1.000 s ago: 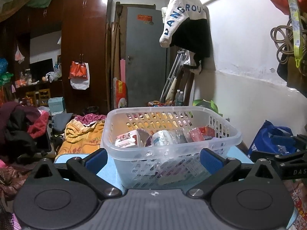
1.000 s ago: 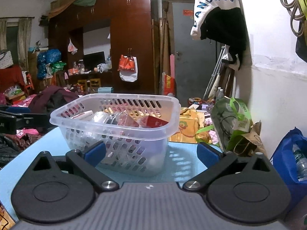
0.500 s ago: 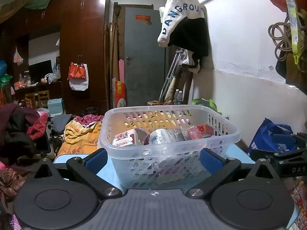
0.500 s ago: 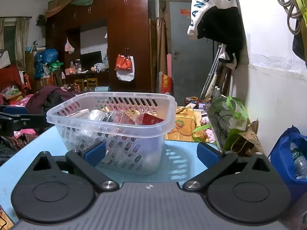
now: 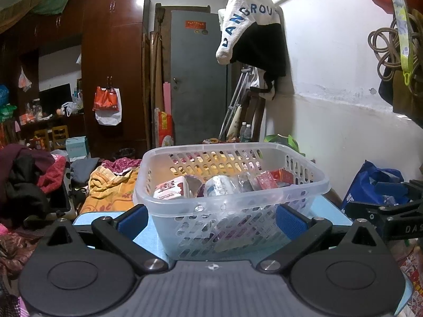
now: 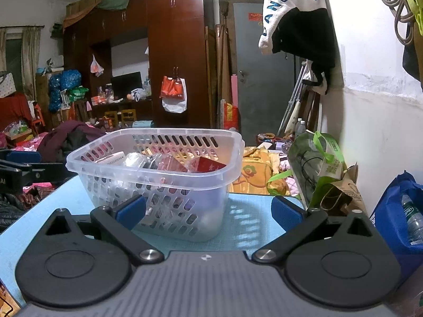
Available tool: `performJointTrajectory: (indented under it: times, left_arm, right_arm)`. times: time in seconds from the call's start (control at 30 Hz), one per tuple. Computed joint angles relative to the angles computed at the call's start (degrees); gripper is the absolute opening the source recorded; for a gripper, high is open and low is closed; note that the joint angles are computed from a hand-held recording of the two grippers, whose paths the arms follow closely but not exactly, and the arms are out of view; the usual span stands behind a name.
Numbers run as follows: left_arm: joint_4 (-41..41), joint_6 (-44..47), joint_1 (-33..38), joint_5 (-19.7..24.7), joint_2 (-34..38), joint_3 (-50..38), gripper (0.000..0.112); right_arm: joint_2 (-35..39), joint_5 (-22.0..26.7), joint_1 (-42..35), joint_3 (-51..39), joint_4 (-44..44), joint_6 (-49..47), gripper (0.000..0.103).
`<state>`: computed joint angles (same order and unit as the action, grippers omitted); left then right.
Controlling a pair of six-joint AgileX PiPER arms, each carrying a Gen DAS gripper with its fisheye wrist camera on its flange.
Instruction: Organize objects
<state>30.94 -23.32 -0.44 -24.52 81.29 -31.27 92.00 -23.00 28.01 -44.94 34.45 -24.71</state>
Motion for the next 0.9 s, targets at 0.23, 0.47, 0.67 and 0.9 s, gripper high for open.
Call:
performJointTrajectory:
  times: [0.23,0.47,0.67,0.9]
  left_arm:
    - [0.81,-0.71,-0.60,-0.51,-0.52,0.71,0.103]
    - [1.32,-1.35,-0.82,-0.42,-0.54,0.69,0.103]
    - [2.27,-2.53,-0.27,-0.61,-0.24,0.51,0.103]
    - [3.62,-3.52,0.27,-1.07,0.35,0.24,0.103]
  right_arm:
    - [-0.44,0.95,-0.84,0.47,-4.50,4.62,0.103]
    - [-0.66,0.70,-0.96,0.75,-4.51,4.69,0.103]
    - [-0.72,1.04,-1.47,0.97,-5.88,6.39,0.103]
    - [-0.68,1.01,-1.50,1.12,-6.68,7.03,0.103]
